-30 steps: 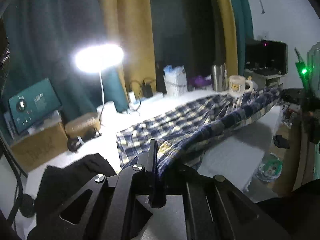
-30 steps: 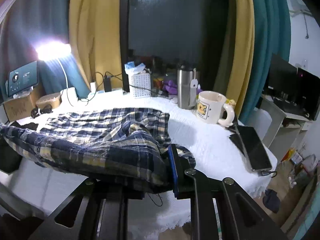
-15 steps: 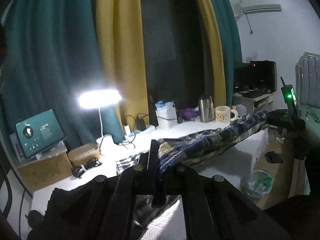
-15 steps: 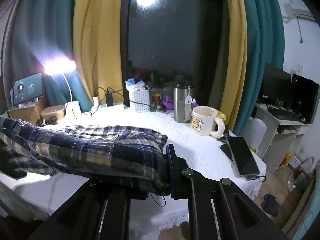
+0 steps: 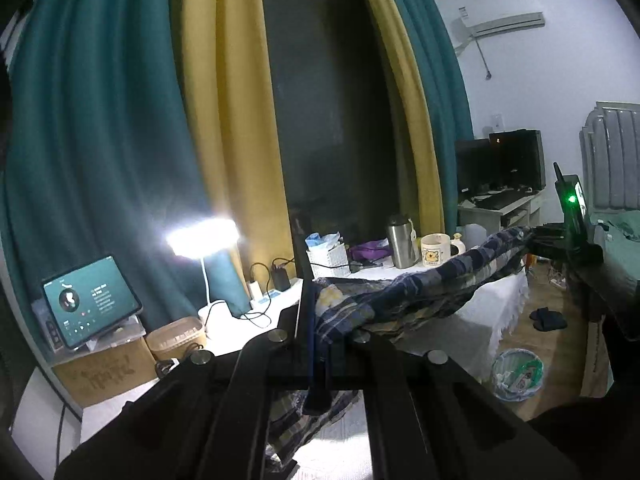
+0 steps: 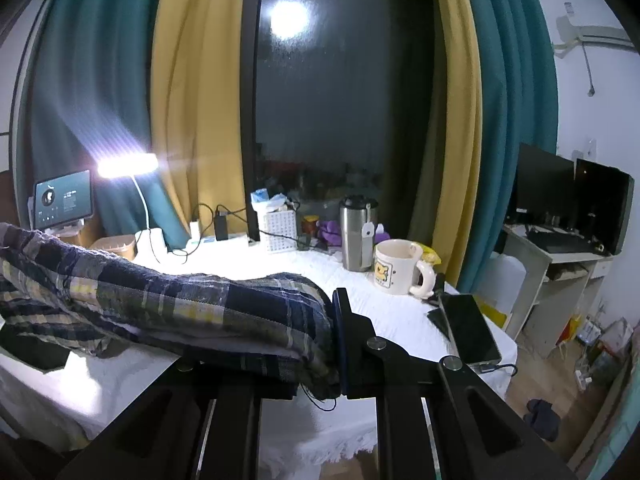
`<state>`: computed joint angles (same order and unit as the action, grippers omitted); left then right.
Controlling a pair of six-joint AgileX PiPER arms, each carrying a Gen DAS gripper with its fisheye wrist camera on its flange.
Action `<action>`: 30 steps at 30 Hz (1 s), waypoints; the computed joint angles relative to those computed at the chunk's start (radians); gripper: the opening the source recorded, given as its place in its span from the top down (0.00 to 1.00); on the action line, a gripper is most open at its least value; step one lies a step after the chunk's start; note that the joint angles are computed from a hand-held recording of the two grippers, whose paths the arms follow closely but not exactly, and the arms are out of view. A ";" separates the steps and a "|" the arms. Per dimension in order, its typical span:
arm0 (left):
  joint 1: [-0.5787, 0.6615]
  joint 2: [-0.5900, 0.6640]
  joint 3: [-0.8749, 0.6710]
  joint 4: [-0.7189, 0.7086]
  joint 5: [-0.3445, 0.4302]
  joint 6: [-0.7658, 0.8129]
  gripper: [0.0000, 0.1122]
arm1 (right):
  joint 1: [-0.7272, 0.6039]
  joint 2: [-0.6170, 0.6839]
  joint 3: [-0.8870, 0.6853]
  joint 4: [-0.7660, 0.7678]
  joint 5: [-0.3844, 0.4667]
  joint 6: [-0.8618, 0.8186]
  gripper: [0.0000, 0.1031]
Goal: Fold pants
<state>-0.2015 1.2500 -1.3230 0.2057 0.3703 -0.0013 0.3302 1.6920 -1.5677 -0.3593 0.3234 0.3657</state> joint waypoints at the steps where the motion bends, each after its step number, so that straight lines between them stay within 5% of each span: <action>1: 0.000 0.000 -0.003 -0.003 0.001 0.005 0.98 | 0.001 -0.010 0.006 -0.015 0.000 0.013 0.86; 12: -0.055 0.005 -0.034 0.110 0.032 -0.056 0.98 | -0.009 -0.059 0.062 -0.030 -0.023 0.039 0.86; 21: 0.002 0.098 -0.116 0.009 0.043 0.052 0.98 | -0.016 0.025 -0.053 0.037 0.021 -0.030 0.86; 30: 0.089 0.256 -0.263 -0.214 0.104 0.249 0.98 | -0.020 0.212 -0.319 0.107 0.159 -0.105 0.86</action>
